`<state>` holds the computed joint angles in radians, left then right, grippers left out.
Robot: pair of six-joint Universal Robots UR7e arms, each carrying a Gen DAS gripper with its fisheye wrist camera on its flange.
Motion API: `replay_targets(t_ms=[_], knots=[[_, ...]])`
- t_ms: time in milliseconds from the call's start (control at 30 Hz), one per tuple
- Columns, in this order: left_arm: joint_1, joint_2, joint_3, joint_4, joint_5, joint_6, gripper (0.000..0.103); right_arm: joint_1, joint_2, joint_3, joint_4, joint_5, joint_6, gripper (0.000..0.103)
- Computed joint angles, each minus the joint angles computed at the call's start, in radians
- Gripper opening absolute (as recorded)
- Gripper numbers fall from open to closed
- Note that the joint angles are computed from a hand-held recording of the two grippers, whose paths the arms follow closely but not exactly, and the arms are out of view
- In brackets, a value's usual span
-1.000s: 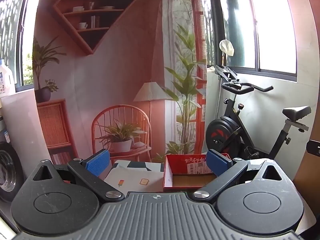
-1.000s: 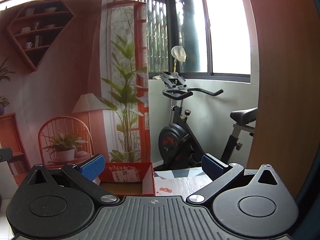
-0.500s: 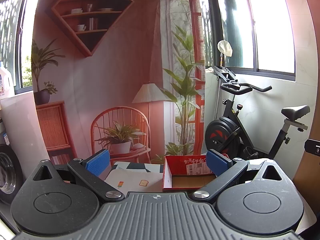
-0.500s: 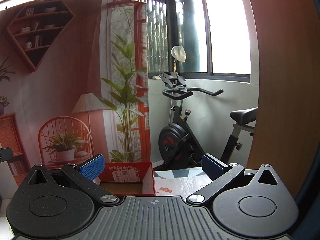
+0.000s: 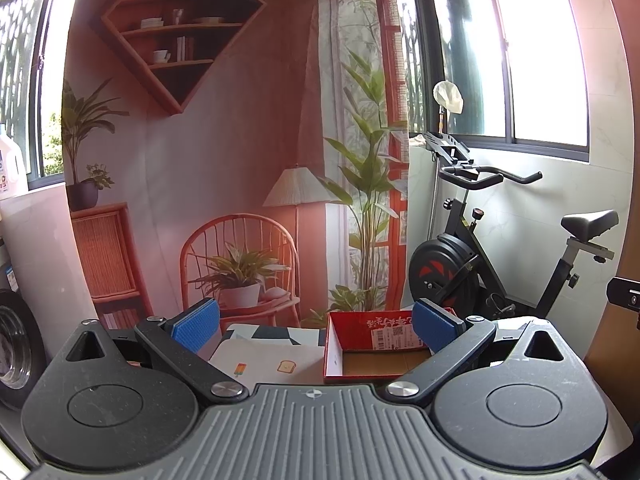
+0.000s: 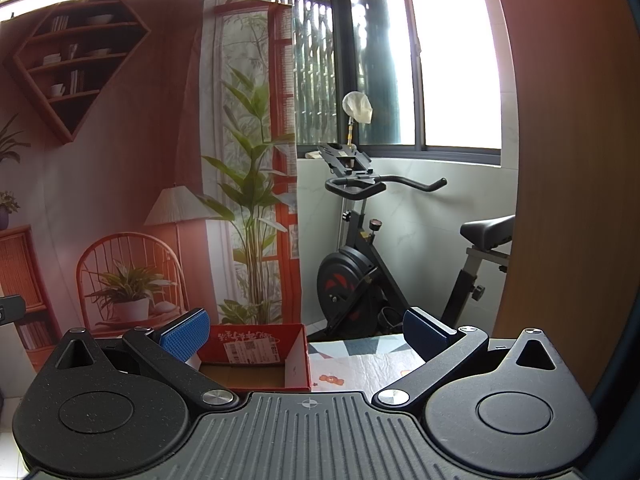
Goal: Organize soft objects
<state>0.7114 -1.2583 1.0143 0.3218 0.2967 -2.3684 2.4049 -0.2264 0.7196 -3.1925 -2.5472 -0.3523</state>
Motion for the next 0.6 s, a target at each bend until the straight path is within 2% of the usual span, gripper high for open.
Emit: replay_targets(t_ms=[600], knots=[[-0.001, 0.002, -0.003, 0.004, 0.001, -0.002, 0.103, -0.002, -0.002, 0.005, -0.004, 0.001, -0.002, 0.103]])
